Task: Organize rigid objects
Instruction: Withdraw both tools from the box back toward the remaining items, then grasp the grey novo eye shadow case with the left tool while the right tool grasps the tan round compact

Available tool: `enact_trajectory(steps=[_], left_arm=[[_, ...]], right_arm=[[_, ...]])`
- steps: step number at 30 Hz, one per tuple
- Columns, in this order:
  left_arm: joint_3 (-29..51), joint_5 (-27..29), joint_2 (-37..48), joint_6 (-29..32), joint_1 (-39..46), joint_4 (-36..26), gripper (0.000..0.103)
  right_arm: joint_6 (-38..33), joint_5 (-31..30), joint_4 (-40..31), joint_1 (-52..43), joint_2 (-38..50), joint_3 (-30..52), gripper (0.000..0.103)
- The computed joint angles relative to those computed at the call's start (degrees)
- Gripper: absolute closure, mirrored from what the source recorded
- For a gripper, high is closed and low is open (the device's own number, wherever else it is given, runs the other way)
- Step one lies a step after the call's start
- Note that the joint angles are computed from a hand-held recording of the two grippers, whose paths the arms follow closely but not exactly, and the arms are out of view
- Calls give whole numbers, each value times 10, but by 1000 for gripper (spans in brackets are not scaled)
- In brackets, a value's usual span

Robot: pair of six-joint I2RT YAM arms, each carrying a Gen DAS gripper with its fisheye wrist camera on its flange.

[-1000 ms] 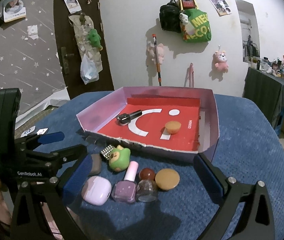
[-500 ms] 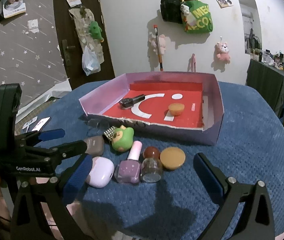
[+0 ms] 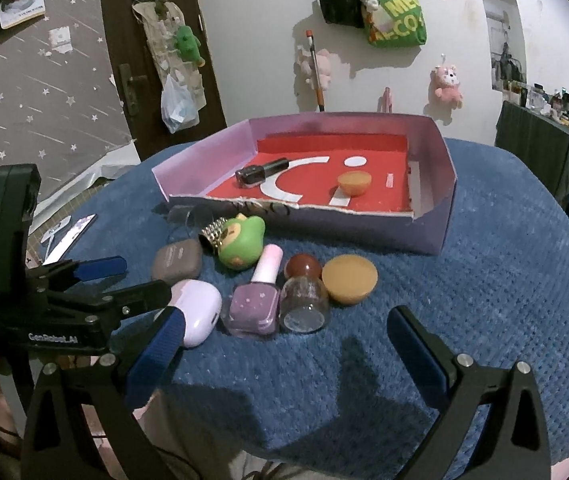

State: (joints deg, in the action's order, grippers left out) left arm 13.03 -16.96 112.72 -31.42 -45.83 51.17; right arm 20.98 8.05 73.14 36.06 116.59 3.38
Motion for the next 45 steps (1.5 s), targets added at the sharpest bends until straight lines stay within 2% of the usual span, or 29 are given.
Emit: enact_trajectory(steps=[8,12,20,24,28,30,32,39,43,45], left_arm=[[-17,-4,-13,6,22,10,0],[-3,4,4,13,43,-5,0],[33,-25,38,29,35,-33,0],[42,-29,39,36,38,-40,0],[48,-21,44,45,46,-36,0],[54,-25,47,51,43,-41,0],[58,-31,48,55,39,-45,0],[66,-35,56,67,42,-42,0],[72,-31,63,77,47,-32,0],[73,-27,64,80,51,-30,1]], right_arm=[[-3,-9,16,-27,38,9,1],[-11,-17,10,-49,44,14,11],[-37,-15,25,-101,39,4,20],[-57,10,0,-116,9,1,20],[-79,-7,-33,-149,4,16,22],[-87,-23,-52,-156,9,31,27],[-90,-38,-68,-156,16,48,28],[-99,-34,-92,-149,11,72,30],[-107,-66,-121,-161,-6,84,38],[-115,-63,-141,-156,-12,99,38]])
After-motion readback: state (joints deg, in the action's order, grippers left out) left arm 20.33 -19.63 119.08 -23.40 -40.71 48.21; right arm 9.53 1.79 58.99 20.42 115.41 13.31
